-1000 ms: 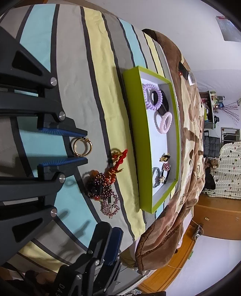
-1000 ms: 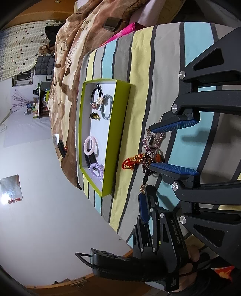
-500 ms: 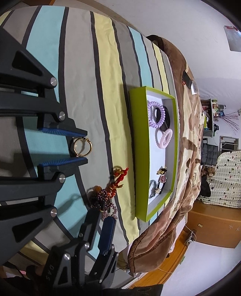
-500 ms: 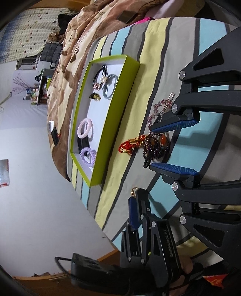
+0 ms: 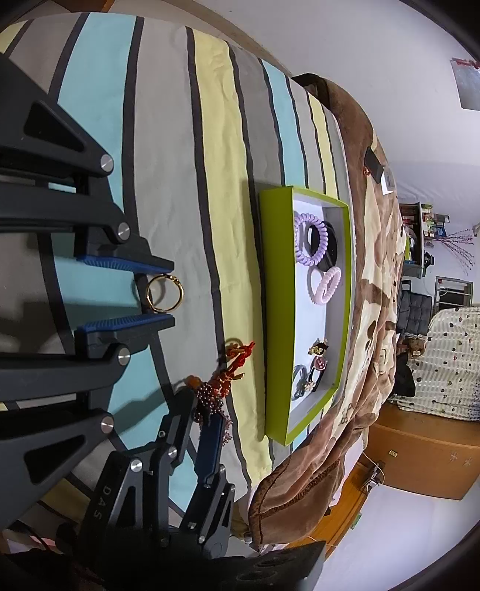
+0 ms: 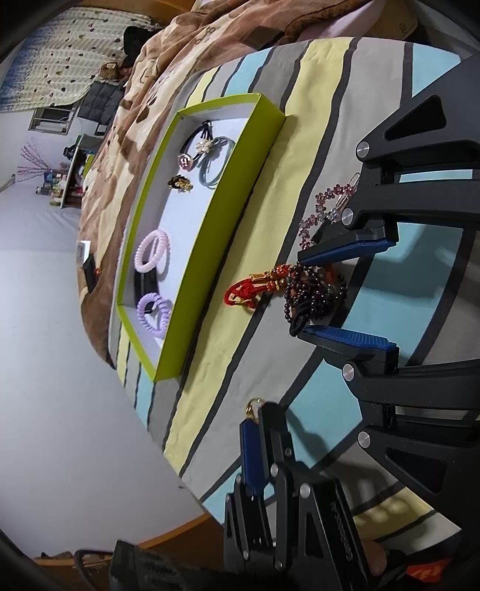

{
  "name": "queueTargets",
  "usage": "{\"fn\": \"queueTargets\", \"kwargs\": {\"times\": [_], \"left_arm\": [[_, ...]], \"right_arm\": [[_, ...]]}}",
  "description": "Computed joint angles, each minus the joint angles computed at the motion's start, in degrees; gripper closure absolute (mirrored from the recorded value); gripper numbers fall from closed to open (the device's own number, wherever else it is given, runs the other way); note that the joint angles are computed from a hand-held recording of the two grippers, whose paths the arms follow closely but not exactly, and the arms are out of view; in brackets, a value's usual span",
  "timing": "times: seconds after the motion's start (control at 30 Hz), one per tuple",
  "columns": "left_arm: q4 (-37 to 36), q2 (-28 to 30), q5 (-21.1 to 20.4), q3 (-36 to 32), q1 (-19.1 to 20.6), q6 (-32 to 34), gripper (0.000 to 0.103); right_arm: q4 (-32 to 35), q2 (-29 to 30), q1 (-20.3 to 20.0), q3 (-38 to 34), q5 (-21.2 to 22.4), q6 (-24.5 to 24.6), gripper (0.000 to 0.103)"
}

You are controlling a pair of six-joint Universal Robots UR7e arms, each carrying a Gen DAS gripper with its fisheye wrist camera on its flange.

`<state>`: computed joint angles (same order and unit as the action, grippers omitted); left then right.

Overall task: Organize jewelry
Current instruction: 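Grasp the dark beaded bracelet with the right tool while the left holds the ring, then carry the gold ring and dark beaded bracelet into the green box with both tools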

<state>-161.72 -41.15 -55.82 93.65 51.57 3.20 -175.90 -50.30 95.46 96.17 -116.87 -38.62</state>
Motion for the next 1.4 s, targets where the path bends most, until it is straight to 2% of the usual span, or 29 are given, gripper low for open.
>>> {"fn": "queueTargets", "kwargs": {"times": [0.13,0.2,0.47,0.5,0.97,1.4], "left_arm": [[0.0,-0.1,-0.1,0.1,0.1,-0.2,0.08],[-0.1,-0.1,-0.1,0.1,0.1,-0.2,0.08],[-0.6,-0.5,-0.4,0.4,-0.1,-0.1,0.08],[-0.7,-0.6,-0.5,0.5,-0.1,-0.1,0.08],[-3.3,-0.9,-1.7,-0.1,-0.7,1.8,0.08],[-4.0,1.9,-1.2,-5.7,-1.0,5.7,0.08]], "right_arm": [[0.6,0.2,0.2,-0.4,-0.4,1.1,0.069],[0.5,0.2,0.2,-0.4,-0.5,1.2,0.078],[0.1,-0.2,0.4,0.4,0.3,1.5,0.081],[0.0,-0.4,0.3,0.6,0.7,1.7,0.084],[-2.9,-3.0,0.4,2.5,4.1,3.2,0.084],[-2.9,-3.6,-0.2,-0.7,5.4,5.4,0.084]]}}
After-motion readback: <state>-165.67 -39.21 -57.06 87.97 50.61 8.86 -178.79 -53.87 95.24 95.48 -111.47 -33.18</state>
